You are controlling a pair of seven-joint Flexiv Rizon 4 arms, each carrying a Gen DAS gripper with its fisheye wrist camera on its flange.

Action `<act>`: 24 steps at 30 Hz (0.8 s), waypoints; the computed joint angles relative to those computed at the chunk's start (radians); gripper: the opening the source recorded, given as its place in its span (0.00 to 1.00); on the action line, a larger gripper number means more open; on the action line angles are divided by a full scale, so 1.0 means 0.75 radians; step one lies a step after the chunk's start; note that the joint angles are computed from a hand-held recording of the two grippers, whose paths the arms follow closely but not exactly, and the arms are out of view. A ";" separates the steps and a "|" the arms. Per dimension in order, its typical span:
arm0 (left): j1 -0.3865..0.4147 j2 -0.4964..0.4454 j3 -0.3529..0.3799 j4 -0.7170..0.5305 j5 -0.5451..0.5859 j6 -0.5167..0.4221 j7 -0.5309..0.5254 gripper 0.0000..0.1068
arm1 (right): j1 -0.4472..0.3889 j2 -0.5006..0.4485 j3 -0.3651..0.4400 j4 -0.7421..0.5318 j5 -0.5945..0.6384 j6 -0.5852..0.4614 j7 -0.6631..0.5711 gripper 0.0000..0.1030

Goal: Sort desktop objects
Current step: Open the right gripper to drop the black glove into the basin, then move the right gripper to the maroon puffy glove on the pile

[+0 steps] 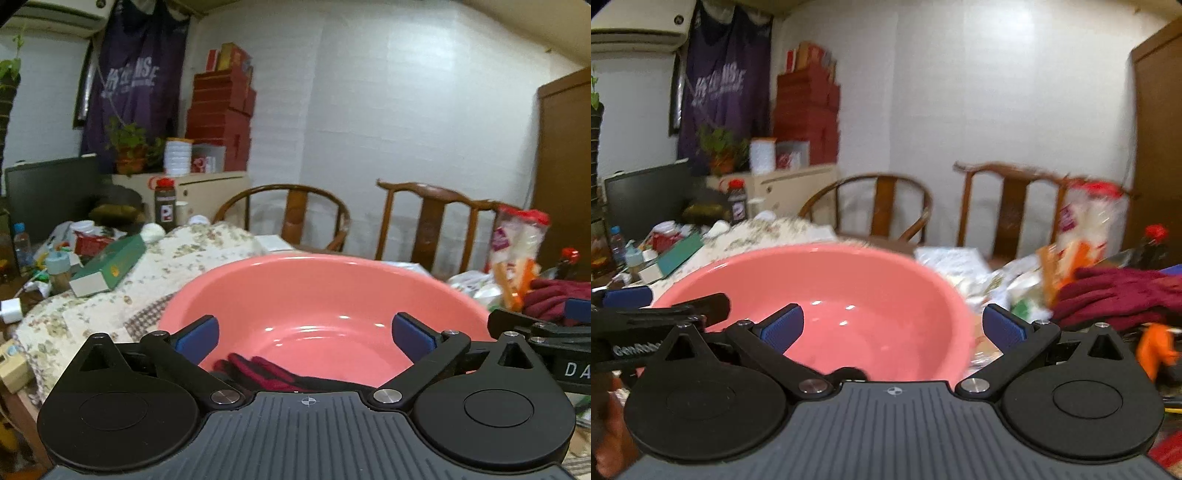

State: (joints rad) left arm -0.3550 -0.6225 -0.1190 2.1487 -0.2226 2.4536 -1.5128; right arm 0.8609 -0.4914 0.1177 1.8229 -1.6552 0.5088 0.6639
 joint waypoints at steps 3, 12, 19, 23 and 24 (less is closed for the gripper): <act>0.010 0.002 -0.026 0.027 0.026 0.028 -0.057 0.96 | 0.060 0.021 0.016 0.064 0.046 -0.183 0.064 1.00; 0.083 -0.069 -0.134 0.037 0.150 0.222 -0.493 0.96 | 0.115 0.115 0.123 0.336 0.119 -0.521 0.405 1.00; -0.226 -0.109 -0.012 -0.053 -0.192 0.239 -0.230 0.96 | 0.132 0.208 0.225 0.524 0.311 -0.757 0.824 1.00; -0.301 -0.151 -0.020 -0.159 -0.156 0.216 0.041 0.96 | 0.137 0.223 0.259 0.541 0.440 -0.867 0.747 1.00; -0.284 -0.158 -0.045 -0.182 -0.089 0.193 0.055 0.96 | 0.131 0.232 0.265 0.551 0.454 -0.871 0.712 1.00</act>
